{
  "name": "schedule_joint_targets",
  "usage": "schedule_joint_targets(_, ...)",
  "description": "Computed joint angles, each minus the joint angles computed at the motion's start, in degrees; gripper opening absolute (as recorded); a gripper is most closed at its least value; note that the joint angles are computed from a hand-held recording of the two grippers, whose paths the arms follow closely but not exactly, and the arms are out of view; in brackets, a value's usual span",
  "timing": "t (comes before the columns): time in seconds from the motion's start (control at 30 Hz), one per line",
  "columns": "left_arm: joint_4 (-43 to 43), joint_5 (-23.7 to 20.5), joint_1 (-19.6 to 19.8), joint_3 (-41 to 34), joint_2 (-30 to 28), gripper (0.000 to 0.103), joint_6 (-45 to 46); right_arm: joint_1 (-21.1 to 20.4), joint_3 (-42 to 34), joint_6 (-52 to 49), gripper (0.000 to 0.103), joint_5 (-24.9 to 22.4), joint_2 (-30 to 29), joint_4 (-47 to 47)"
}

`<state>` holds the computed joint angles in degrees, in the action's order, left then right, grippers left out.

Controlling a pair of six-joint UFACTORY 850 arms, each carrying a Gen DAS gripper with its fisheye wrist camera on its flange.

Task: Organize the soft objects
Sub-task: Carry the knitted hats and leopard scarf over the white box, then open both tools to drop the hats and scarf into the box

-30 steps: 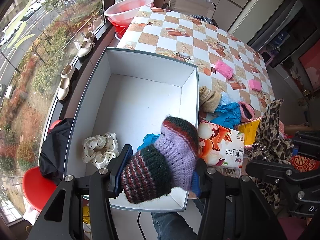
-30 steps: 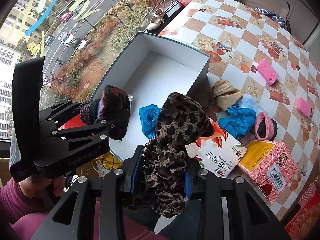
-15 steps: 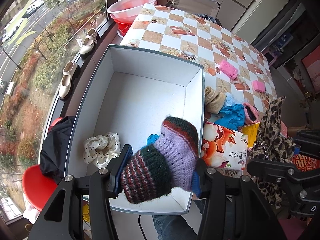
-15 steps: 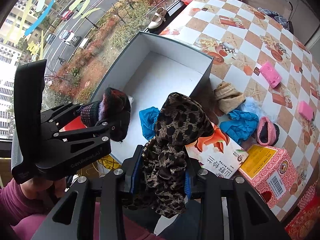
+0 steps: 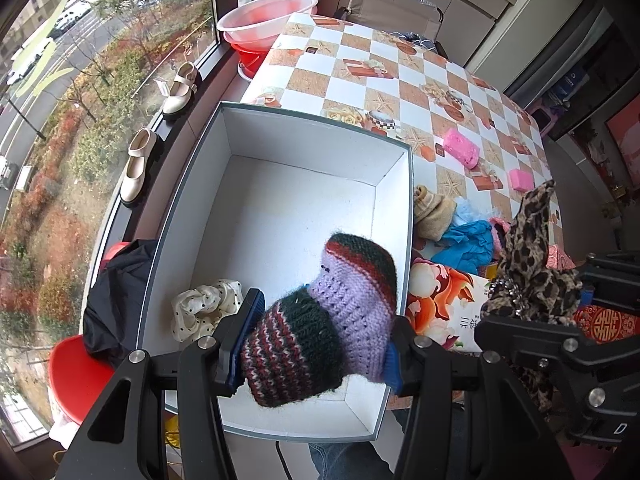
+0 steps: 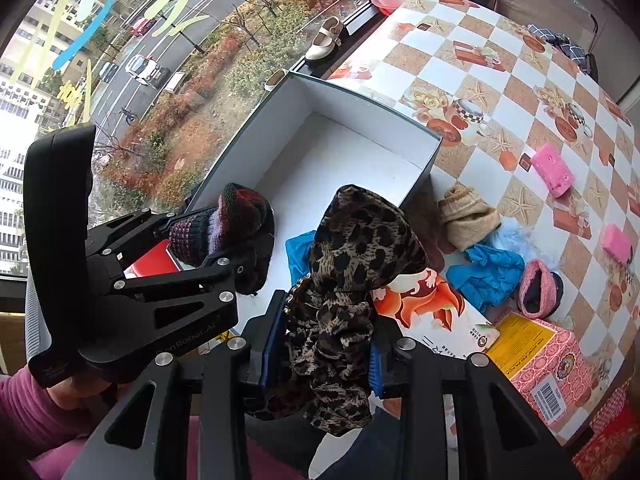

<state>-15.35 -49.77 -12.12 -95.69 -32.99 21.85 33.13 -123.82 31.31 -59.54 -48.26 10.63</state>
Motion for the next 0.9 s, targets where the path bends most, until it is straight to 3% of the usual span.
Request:
schedule_joint_targets(0.6,3.55,0.04,-0.34,-6.05,-3.52,0.056,-3.65,-1.63,-7.20,-1.57,0.035,-2.20,-4.93,0.56)
schedule_joint_targets(0.9,6.77,-0.96,-1.08,-13.75,-8.98,0.057,-6.93,-3.58,-13.78,-1.20,0.035,-4.00,-9.57,2.20)
